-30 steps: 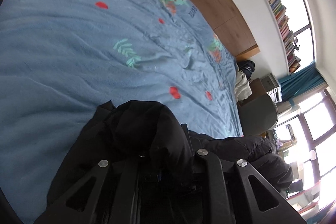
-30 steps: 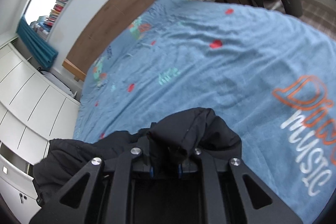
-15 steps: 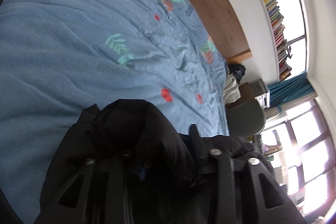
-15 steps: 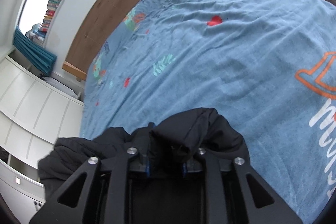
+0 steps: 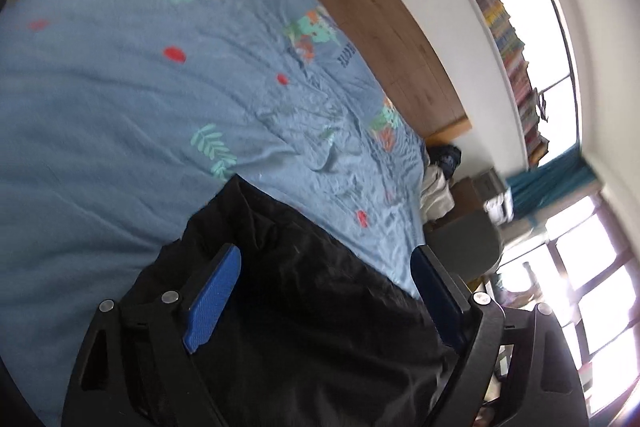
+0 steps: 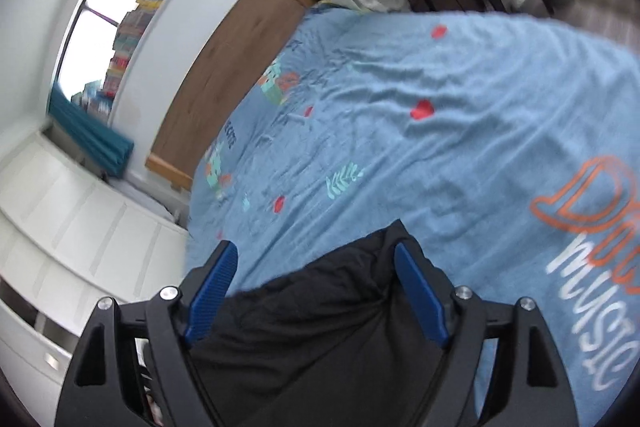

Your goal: Fold large clothes

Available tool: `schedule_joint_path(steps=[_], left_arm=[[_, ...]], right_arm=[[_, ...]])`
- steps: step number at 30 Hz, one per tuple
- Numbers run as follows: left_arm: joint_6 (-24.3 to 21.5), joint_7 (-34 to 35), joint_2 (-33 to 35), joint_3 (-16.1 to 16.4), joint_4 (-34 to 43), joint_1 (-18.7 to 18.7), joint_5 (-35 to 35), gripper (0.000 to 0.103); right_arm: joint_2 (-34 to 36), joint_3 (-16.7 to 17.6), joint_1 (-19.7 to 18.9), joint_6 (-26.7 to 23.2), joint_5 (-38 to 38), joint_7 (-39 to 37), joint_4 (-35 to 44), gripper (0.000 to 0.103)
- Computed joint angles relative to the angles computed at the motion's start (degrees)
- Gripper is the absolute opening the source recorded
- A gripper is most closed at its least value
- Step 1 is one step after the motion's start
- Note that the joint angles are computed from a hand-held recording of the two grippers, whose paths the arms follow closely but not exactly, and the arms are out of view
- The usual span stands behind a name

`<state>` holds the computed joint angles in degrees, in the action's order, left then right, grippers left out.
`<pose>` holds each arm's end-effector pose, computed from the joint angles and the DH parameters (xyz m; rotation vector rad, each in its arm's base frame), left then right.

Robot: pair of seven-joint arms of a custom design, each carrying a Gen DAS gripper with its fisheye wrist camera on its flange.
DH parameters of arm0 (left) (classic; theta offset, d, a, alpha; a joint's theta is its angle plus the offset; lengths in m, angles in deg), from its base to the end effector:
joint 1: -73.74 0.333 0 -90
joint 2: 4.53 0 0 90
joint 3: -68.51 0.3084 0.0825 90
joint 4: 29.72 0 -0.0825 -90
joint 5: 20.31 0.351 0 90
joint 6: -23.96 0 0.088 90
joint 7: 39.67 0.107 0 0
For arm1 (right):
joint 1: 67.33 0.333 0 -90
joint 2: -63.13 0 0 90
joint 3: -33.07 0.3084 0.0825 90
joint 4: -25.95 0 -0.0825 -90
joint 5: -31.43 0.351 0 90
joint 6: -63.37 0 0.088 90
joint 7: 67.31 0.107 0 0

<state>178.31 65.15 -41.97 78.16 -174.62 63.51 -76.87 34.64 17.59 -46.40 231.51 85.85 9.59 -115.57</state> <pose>0.3750 0.0356 0.5718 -2.2899 1.3803 -1.6176 0.4188 -0.0283 0.5535 -1.0034 1.8162 -0.1381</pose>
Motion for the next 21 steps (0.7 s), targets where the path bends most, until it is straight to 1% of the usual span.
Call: schedule_joint_path(steps=[2, 3, 4, 5, 6, 7, 8, 10, 12, 13, 15, 16, 18, 19, 20, 21], left_arm=[[-0.9, -1.4, -2.5, -2.9, -1.4, 1.7, 4.8, 0.086], [-1.3, -2.2, -4.3, -4.6, -2.4, 2.4, 7.6, 0.086], [-1.6, -3.3, -6.2, -6.2, -3.6, 2.9, 10.4, 0.086], [-2.2, -4.3, -8.4, -7.7, -4.9, 3.1, 13.2, 0.086], [-2.6, -5.0, -9.7, -8.4, -5.7, 3.0, 15.0, 0.086], [-3.2, -6.0, -11.5, -9.8, -6.8, 3.1, 17.3, 0.086], [-3.3, -6.8, -12.6, -10.5, -7.6, 2.9, 18.9, 0.086], [-3.5, -8.4, -14.9, -12.2, -9.5, 1.9, 21.4, 0.086], [-3.5, -9.6, -15.7, -13.6, -10.7, 0.4, 23.6, 0.086], [-3.1, -10.1, -15.8, -14.2, -11.1, -0.5, 24.5, 0.086], [-2.3, -10.7, -15.0, -15.0, -11.6, -2.5, 26.2, 0.086], [-1.6, -10.8, -13.8, -15.2, -11.6, -3.8, 26.8, 0.086], [0.2, -11.4, -10.7, -15.6, -11.3, -5.8, 28.0, 0.086], [1.9, -11.7, -9.0, -16.0, -11.1, -6.3, 28.9, 0.086], [3.5, -12.2, -7.4, -16.6, -10.8, -6.3, 30.1, 0.086], [5.4, -12.9, -4.6, -17.7, -9.7, -5.8, 31.9, 0.088]], right_arm=[[-3.3, 3.8, -2.2, -0.4, -4.5, 1.0, -2.5, 0.08], [-5.3, 6.4, -3.5, -0.4, -7.7, 2.2, -4.0, 0.08], [-6.9, 8.0, -4.0, -0.7, -10.1, 3.1, -5.3, 0.08], [-8.7, 9.2, -4.0, -0.9, -11.9, 3.7, -6.5, 0.08], [-10.7, 10.5, -3.6, -1.1, -13.5, 4.1, -8.0, 0.08], [-12.2, 11.4, -3.4, -1.4, -14.9, 4.7, -9.0, 0.08], [-13.9, 13.0, -3.4, -1.8, -16.7, 5.4, -10.2, 0.08], [-16.4, 15.6, -2.8, -1.7, -19.2, 7.1, -12.1, 0.08], [-17.3, 17.7, -1.6, -2.0, -21.3, 8.6, -13.1, 0.08], [-17.3, 19.4, -1.3, -1.8, -22.6, 9.6, -13.4, 0.08], [-16.1, 20.4, 1.0, -0.7, -24.0, 10.4, -13.6, 0.08], [-14.7, 20.8, 2.1, -0.5, -24.8, 10.8, -13.3, 0.081], [-10.7, 22.3, 2.9, 0.1, -27.2, 11.9, -12.0, 0.081], [-9.0, 23.2, 2.2, 0.6, -28.8, 12.7, -11.3, 0.081], [-6.7, 25.5, 0.2, 1.6, -31.5, 13.9, -10.5, 0.081], [-4.3, 26.9, -1.4, 2.8, -33.6, 14.8, -9.4, 0.081]])
